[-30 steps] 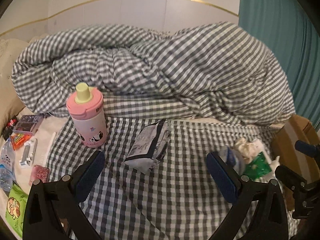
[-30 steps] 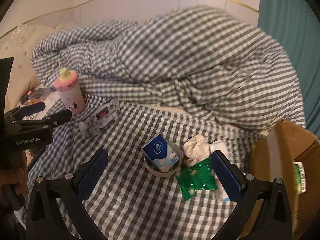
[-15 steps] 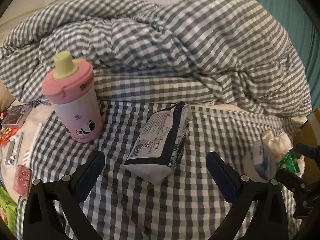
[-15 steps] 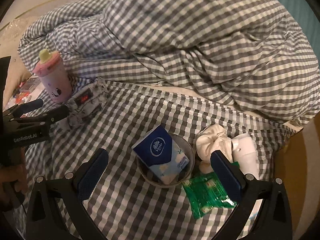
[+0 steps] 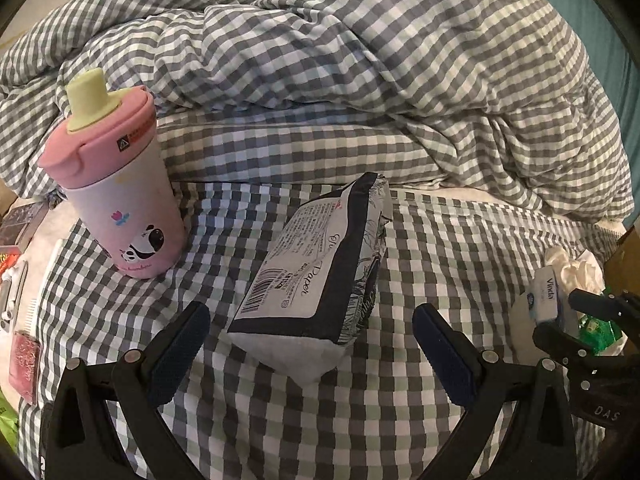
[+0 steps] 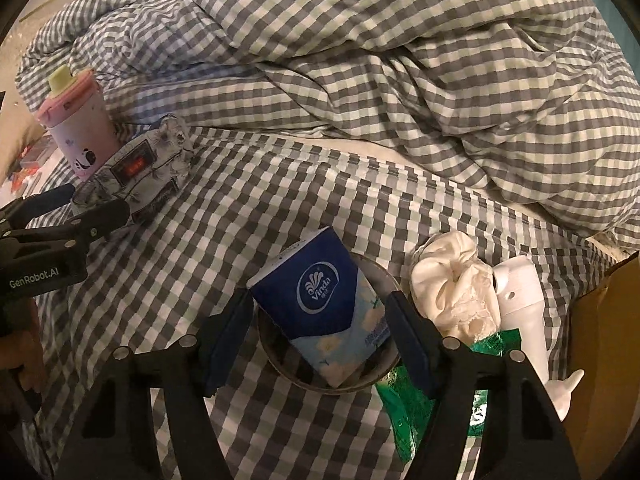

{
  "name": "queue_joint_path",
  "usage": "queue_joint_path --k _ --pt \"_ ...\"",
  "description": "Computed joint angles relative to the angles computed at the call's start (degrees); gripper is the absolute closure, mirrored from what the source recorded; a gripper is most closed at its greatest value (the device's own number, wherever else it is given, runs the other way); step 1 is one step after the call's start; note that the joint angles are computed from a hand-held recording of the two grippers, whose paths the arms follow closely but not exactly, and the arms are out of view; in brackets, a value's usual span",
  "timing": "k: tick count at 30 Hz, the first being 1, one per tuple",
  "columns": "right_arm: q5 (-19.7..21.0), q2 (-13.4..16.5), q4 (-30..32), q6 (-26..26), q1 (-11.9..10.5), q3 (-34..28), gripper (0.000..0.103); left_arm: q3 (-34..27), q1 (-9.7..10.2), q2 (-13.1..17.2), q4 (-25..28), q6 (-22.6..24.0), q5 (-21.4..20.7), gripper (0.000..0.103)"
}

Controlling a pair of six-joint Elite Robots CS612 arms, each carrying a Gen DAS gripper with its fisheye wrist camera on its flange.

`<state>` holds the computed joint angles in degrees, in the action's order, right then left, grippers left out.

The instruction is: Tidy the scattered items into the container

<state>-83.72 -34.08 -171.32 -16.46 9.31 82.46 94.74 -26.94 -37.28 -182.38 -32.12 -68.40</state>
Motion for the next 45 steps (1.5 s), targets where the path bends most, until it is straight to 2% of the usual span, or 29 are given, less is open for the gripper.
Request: queue_joint_path --k 5,9,10,11,12,13,15,16,19,23,35,45 --pt "-0.73 0.48 0.81 0.32 0.26 -0.88 0.035 -0.45 0.16 0.22 0.17 -0.39 -0.24 0.000" --pt "0.43 0.46 1.22 0.08 0.02 -0.95 0.045 -0.51 0.40 0.47 -0.39 -0.82 -1.05 0.001" --pt "1.04 0.29 1.17 0.22 -0.11 -0.81 0.047 -0.42 0.61 0.55 -1.02 -1.29 -2.01 0.011" --pt "1.47 0.18 1.08 0.41 -0.20 -0.69 0.050 -0.43 0.68 0.52 -0.58 -2.00 -2.11 0.029" --pt "1.73 0.11 0.99 0.48 -0.24 -0.62 0.054 -0.46 0.72 0.44 0.22 -2.64 -2.12 0.039" --pt "2.01 -0.02 0.76 0.36 -0.27 -0.47 0.056 -0.48 0.78 0.33 0.96 -2.92 -2.13 0.054" --pt "2.38 -0.30 0.25 0.32 -0.31 -0.09 0.062 -0.18 0.80 0.22 0.18 -2.53 -2.52 0.061" --pt "2.59 -0.39 0.09 0.46 -0.37 0.04 0.063 0.02 0.73 0.09 -0.13 -2.17 -2.42 0.069" --pt "3.63 -0.92 -0.71 1.30 -0.66 0.74 0.069 0.64 0.65 -0.38 -1.63 -1.25 -3.03 0.078" --pt "5.08 -1.74 -2.65 2.46 -1.11 1.96 0.073 1.25 0.13 -1.07 -2.89 -0.17 -2.35 0.079" --pt "9.83 -5.74 -7.96 5.10 -3.12 7.52 0.074 3.73 -1.23 -3.76 -6.01 0.10 -0.74 0.079" --pt "12.88 -9.13 -11.91 5.62 -4.56 12.94 0.074 6.45 -3.61 -6.75 -8.68 1.17 0.72 0.080"
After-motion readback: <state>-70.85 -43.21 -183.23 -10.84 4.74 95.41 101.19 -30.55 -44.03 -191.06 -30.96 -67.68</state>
